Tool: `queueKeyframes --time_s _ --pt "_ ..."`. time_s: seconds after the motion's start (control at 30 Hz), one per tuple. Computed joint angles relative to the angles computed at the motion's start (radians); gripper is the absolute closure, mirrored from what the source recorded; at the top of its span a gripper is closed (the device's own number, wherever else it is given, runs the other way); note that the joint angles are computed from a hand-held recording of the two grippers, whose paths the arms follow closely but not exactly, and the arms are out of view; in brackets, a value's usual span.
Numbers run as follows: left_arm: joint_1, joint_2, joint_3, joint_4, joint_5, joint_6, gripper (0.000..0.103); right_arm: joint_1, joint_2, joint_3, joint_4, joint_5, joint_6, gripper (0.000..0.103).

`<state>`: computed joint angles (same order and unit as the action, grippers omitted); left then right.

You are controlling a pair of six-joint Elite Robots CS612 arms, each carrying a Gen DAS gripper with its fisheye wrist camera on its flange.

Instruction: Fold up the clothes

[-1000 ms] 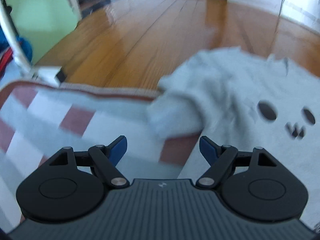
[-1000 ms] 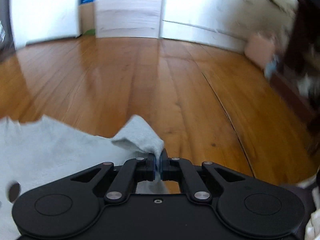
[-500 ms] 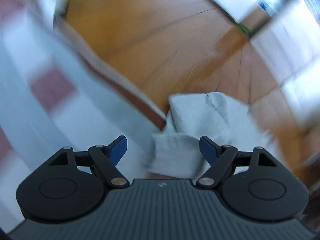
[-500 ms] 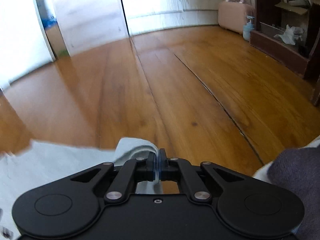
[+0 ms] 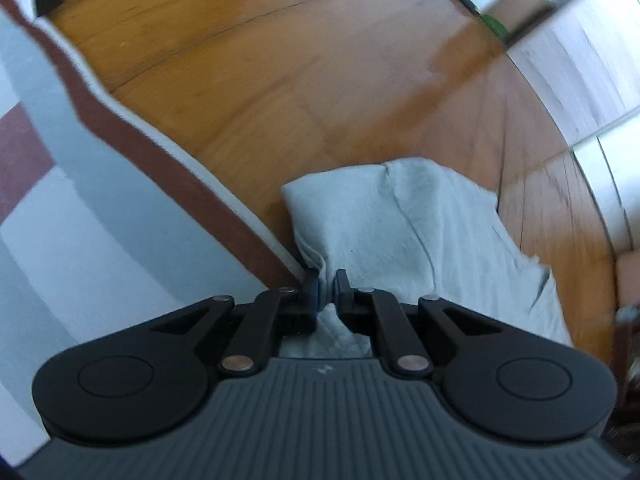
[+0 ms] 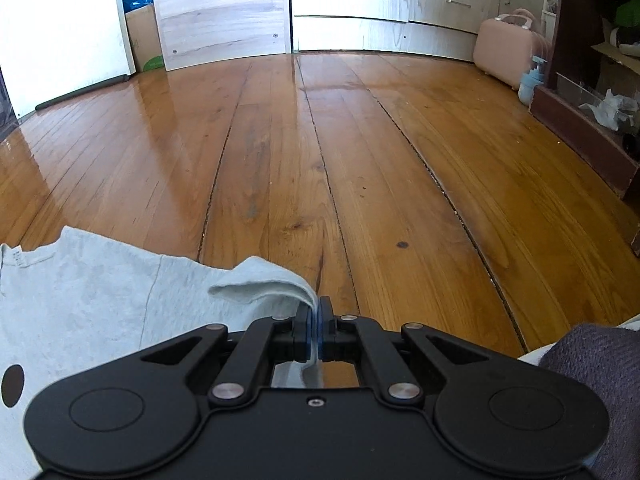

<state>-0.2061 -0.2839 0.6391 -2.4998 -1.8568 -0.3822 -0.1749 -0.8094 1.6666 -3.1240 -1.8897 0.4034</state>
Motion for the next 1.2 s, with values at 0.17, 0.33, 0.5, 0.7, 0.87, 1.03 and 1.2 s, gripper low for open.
queueKeyframes --time_s 0.17,0.33,0.5,0.7,0.87,1.03,1.2 --pt "-0.058 -0.079 0.173 -0.387 0.374 0.334 0.097 0.007 -0.004 0.009 -0.058 0.002 -0.048 0.101" --pt "-0.077 -0.055 0.155 -0.54 0.548 0.358 0.092 0.02 0.013 0.008 -0.142 -0.02 -0.073 0.101" --pt "-0.087 -0.047 0.128 -0.308 0.746 0.376 0.053 0.046 0.045 -0.038 0.005 -0.153 -0.131 0.1" --pt "-0.034 -0.21 0.404 -0.283 0.513 0.182 0.02 0.055 0.016 -0.005 0.08 -0.279 -0.054 0.06" --pt "0.005 -0.249 0.457 -0.185 0.364 0.091 0.02 0.037 -0.049 0.092 0.006 -0.151 0.094 0.051" --pt "0.019 -0.26 0.486 -0.134 0.305 0.041 0.02 0.023 -0.067 0.194 -0.144 0.042 0.147 0.049" --pt "0.018 -0.258 0.484 -0.119 0.273 0.071 0.02 0.02 -0.045 0.199 -0.147 0.124 0.203 0.046"
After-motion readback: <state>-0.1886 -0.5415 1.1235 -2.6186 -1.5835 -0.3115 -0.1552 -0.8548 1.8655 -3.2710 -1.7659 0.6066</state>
